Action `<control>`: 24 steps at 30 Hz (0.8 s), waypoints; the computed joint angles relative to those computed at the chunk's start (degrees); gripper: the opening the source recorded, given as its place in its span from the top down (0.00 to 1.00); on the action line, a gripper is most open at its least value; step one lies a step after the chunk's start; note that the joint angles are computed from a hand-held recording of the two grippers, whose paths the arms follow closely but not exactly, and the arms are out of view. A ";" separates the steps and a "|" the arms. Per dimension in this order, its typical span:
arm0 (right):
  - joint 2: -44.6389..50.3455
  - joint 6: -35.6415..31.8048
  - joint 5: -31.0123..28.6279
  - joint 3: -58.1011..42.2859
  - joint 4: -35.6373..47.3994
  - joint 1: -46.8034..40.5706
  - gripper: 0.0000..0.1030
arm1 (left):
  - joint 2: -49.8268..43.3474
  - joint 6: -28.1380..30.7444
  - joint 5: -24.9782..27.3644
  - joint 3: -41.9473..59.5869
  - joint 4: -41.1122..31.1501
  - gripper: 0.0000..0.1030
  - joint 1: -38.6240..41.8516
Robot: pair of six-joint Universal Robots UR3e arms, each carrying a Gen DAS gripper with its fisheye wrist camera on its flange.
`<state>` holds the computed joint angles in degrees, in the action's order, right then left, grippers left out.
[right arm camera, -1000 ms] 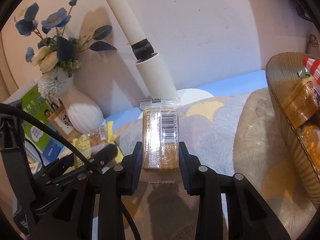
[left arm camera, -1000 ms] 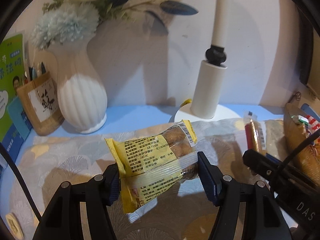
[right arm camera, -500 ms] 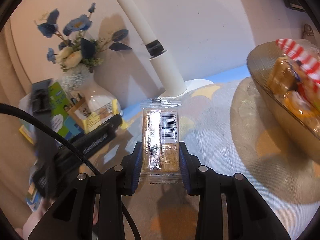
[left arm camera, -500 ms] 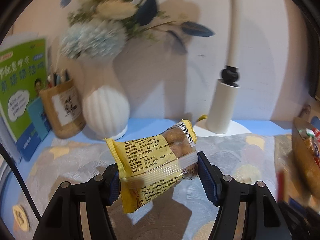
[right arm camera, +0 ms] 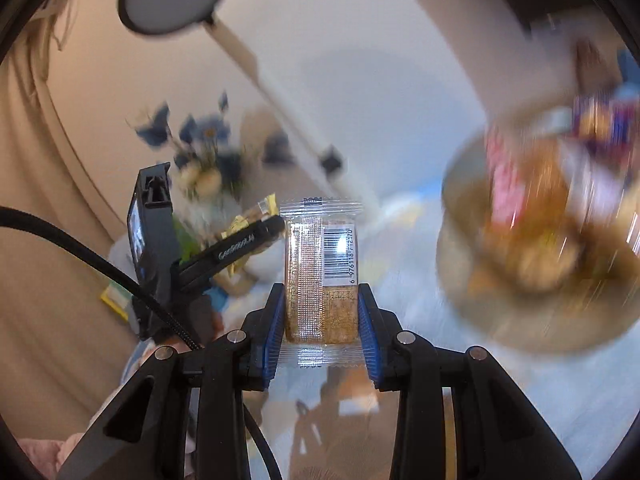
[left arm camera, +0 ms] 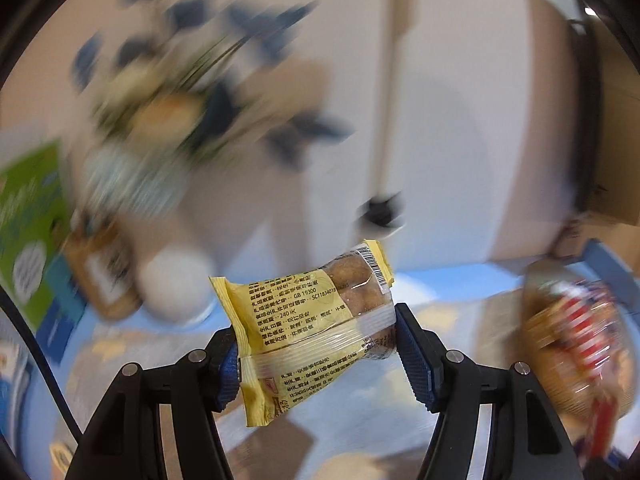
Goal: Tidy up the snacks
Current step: 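Carry both packs into the amber glass bowl and open both tools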
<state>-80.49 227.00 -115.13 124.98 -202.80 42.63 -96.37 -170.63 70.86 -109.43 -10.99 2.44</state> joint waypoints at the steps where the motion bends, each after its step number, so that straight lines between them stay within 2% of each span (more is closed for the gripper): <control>1: -3.33 -0.74 -0.73 -0.10 3.27 -0.84 0.68 | 0.16 -0.06 -0.48 3.37 -3.42 0.37 -1.40; 3: -12.04 -1.80 -1.72 0.02 11.97 -3.57 0.68 | -0.81 0.36 -1.20 12.51 -11.95 0.37 -5.21; 7: -26.16 -2.89 0.17 -0.83 30.40 -11.81 0.68 | -6.98 1.87 -4.68 33.02 -29.57 0.36 -12.60; 8: -30.00 -3.42 2.15 -0.96 36.01 -15.36 0.68 | -9.54 2.53 -5.75 39.02 -35.10 0.36 -14.45; 10: -35.22 -4.36 5.38 0.48 41.19 -20.79 0.68 | -16.40 3.10 -7.04 51.01 -43.85 0.36 -18.66; 13: -43.40 -7.43 13.88 2.29 53.11 -31.81 0.63 | -27.02 4.33 -5.93 68.13 -55.30 0.35 -23.69; 14: -45.07 -7.64 15.15 3.14 55.23 -33.84 0.50 | -30.84 4.68 -5.27 74.10 -58.87 0.29 -24.97; 15: -46.43 -6.87 15.16 3.59 57.88 -35.57 0.22 | -34.08 4.12 -3.94 79.10 -61.62 0.25 -26.22; 16: -47.46 -5.79 14.31 4.37 58.89 -36.25 0.10 | -35.86 2.84 -2.49 81.70 -62.72 0.20 -26.97; 17: -49.09 -4.84 13.58 6.02 58.41 -36.70 0.05 | -37.22 1.49 -1.50 83.58 -63.12 0.17 -27.26; 20: -56.17 -7.11 20.22 9.54 60.58 -43.15 0.05 | -35.95 0.45 -0.96 80.26 -60.81 0.16 -26.54; 24: -58.65 -9.13 22.10 9.86 62.96 -45.06 0.05 | -29.92 -0.31 3.52 69.12 -53.42 0.14 -25.55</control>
<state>-139.14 217.86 -93.03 134.84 -139.84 -2.43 -126.28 -170.94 74.38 -40.31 -64.41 -23.11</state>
